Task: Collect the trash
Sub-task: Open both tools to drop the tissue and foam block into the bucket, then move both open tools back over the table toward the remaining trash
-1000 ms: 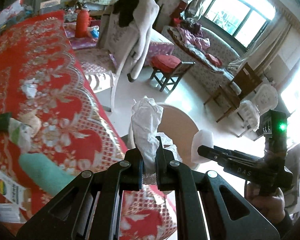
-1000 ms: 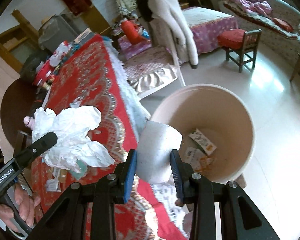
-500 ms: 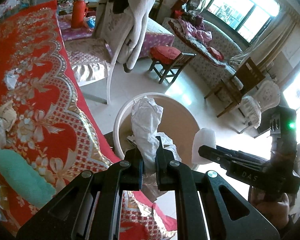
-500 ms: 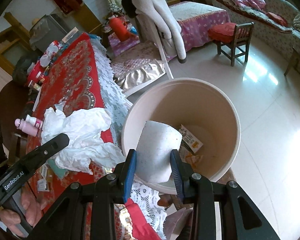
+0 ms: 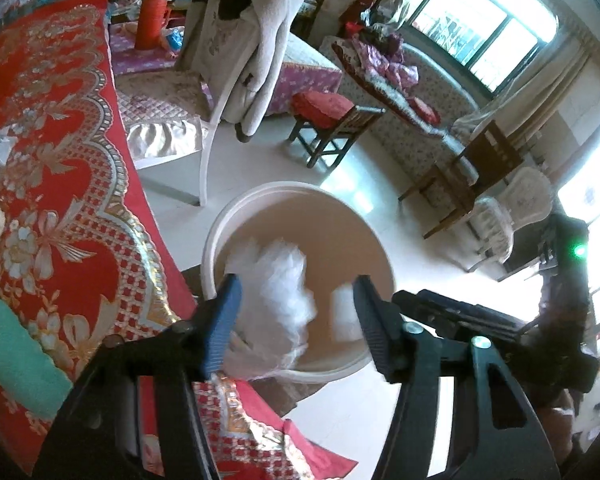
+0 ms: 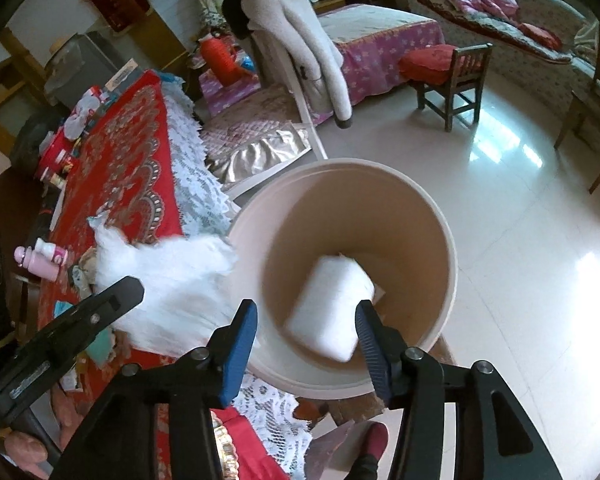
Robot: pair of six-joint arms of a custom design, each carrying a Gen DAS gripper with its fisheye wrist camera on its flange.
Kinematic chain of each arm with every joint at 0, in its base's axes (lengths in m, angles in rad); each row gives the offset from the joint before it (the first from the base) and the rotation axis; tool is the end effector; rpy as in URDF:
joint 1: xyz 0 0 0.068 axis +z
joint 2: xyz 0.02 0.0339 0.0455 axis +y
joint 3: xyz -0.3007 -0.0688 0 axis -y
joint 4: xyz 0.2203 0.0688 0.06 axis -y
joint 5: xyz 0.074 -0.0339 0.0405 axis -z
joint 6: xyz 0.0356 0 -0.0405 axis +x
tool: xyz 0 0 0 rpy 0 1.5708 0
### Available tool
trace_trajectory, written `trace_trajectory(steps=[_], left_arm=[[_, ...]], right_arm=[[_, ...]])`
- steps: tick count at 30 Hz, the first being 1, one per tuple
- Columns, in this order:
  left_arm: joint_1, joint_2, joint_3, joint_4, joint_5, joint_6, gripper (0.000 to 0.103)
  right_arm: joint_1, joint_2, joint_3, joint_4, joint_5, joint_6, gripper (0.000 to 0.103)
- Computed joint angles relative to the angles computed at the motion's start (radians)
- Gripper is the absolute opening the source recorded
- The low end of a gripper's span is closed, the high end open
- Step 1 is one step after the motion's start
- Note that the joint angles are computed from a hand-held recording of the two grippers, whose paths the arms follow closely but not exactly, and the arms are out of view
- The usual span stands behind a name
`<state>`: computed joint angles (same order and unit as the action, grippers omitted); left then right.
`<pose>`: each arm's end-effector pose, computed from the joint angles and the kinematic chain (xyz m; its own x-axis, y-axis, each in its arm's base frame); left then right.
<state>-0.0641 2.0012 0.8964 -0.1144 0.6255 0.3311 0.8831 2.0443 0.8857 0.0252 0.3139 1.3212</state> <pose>0.3315 -0.0422 0.1204 -0.8037 0.3157 -0.5044 0.5440 0.7333 -0.4079 0.2281 0.2604 0.1056 -0.7738 0.5101 -0.3757 0.3961 0.8524 0.3414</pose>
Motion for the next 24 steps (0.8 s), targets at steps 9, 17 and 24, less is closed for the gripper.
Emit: trace_trajectory(steps=[9,17,24], left_arm=[[0.042,-0.033,-0.023,0.001,-0.016,0.021,0.058],[0.115,-0.09,-0.062,0.031,-0.039,0.057,0.058],[0.217,-0.111,-0.053,-0.01,-0.031,0.13,0.058]], right_arm=[[0.007,0.002,-0.007,0.007,-0.012,0.008,0.049],[0.031,0.036,0.062,-0.019,-0.017,-0.01,0.05],[0.046,0.08,0.189,-0.079,-0.022,-0.055,0.051]])
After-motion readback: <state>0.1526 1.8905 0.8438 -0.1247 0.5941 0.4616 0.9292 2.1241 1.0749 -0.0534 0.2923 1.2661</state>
